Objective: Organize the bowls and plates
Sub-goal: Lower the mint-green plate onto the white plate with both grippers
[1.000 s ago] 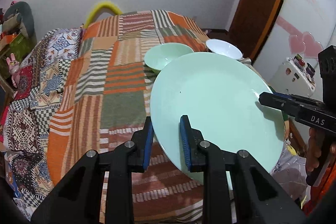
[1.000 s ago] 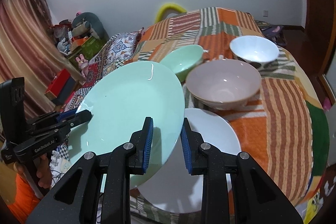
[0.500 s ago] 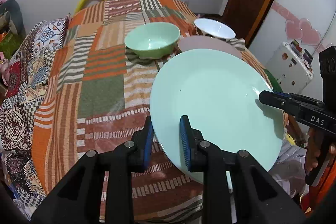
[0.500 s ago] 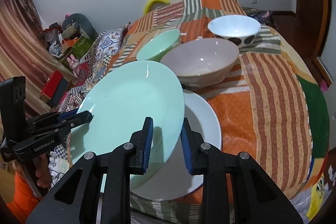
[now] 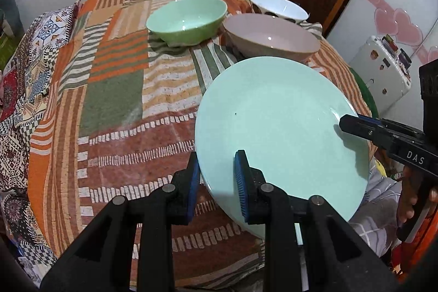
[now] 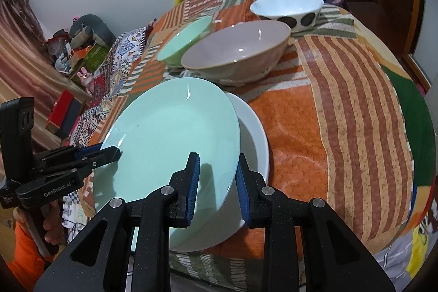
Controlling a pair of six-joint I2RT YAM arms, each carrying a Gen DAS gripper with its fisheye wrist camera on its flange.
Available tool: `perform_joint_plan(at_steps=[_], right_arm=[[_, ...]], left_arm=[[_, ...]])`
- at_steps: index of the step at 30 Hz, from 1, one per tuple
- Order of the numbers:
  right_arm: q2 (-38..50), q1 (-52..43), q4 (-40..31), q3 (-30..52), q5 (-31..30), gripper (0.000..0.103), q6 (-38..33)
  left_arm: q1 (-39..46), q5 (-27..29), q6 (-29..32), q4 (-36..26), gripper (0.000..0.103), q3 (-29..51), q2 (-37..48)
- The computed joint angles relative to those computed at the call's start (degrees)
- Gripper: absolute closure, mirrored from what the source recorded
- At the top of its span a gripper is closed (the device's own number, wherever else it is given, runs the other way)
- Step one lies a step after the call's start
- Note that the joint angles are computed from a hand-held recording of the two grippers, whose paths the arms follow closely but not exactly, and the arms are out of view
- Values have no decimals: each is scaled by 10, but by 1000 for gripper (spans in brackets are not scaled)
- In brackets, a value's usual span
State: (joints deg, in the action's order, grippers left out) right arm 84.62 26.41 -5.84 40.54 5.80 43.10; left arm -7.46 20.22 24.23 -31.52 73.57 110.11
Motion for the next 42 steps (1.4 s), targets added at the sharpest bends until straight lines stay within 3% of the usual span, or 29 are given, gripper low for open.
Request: perform_joint_plan(at_steps=[12,28,33,42], right_arm=[[10,-11,6,-7,-16,79,6],[28,1,-9,13,1,79,4],[35,6,-15,20,6,78,-2],[43,13,-20,29,12,78,-9]], left_arm=[[-14,-17,-6,-12,78,22,38],[-22,-28,-7,10,78,19,42],[-32,-56,2,46,78,-6,30],[-54,-46,18,40,78,-14,34]])
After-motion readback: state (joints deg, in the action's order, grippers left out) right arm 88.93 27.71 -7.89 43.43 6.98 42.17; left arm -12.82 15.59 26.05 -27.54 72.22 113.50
